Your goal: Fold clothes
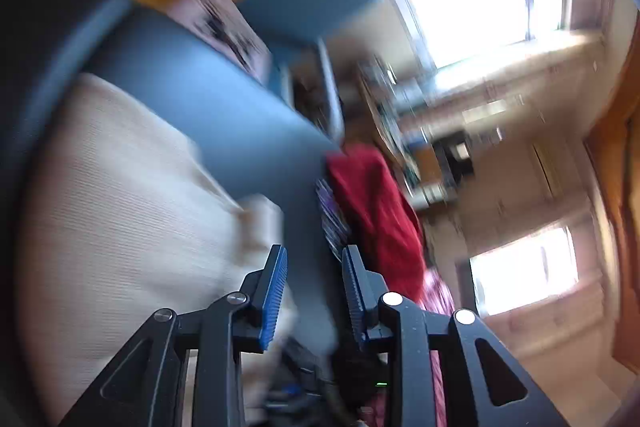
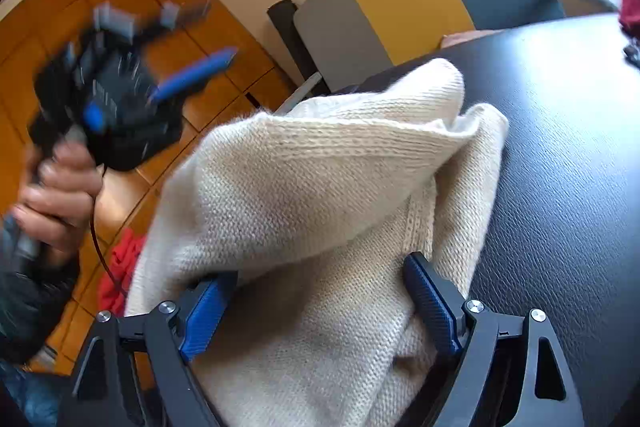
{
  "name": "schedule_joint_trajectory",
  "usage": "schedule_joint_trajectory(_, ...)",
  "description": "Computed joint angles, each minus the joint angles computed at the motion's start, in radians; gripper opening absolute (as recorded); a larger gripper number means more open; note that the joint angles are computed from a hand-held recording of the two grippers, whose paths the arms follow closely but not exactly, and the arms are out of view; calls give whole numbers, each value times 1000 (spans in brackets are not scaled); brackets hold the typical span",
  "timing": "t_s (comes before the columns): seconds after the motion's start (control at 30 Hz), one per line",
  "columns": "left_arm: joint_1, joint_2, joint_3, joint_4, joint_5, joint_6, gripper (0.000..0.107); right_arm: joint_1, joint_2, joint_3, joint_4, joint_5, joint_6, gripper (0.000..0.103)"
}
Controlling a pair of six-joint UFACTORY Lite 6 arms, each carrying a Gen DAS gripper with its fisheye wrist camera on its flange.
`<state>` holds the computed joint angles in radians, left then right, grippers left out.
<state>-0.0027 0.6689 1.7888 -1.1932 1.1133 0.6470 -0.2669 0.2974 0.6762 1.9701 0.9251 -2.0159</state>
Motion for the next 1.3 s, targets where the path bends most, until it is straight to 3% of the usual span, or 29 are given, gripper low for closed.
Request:
schedule_joint_trajectory(0.1, 125, -83, -165, 21, -91, 94, 26, -31, -69, -56, -27, -1, 52, 101)
schedule_joint_trajectory(0.27, 214, -159, -425, -57, 10, 350, 25, -204, -214, -162, -174, 19, 201, 103)
schedule_joint_trajectory(0.43, 5, -204, -602, -57, 33, 479, 27, -331, -422, -314, -228, 36, 280, 103)
schedule_joint_trajectory(0.6, -254, -259, -734, 41, -72, 567, 27, -499, -600, -374, -416, 93, 435, 103)
schedule_joint_trajectory(0.73, -221, -352, -787, 50, -27, 605, 27, -446, -662, -347, -418, 111, 503, 103)
schedule_joint_trajectory(0.83, -112, -421, -792, 30, -17, 610, 27, -272, -648, -280, -334, 8, 499, 103)
schedule_joint_trajectory(0.97, 13, -530, -843, -26, -129, 672, 28, 28, -556, -137, -175, -222, 460, 103)
schedule_joint_trajectory(1.1, 24, -507, -845, 22, -227, 693, 29, 235, -333, 42, 109, -478, 270, 103)
schedule_joint_trajectory(1.17, 14, -488, -883, 38, -291, 742, 29, 270, -215, 101, 248, -544, 176, 103)
schedule_joint_trajectory(1.23, 15, -532, -997, -68, -332, 896, 30, 276, -144, 94, 457, -580, -12, 102)
schedule_joint_trajectory(1.3, 8, -572, -1051, -103, -353, 978, 30, 246, -159, -1, 644, -491, -222, 97)
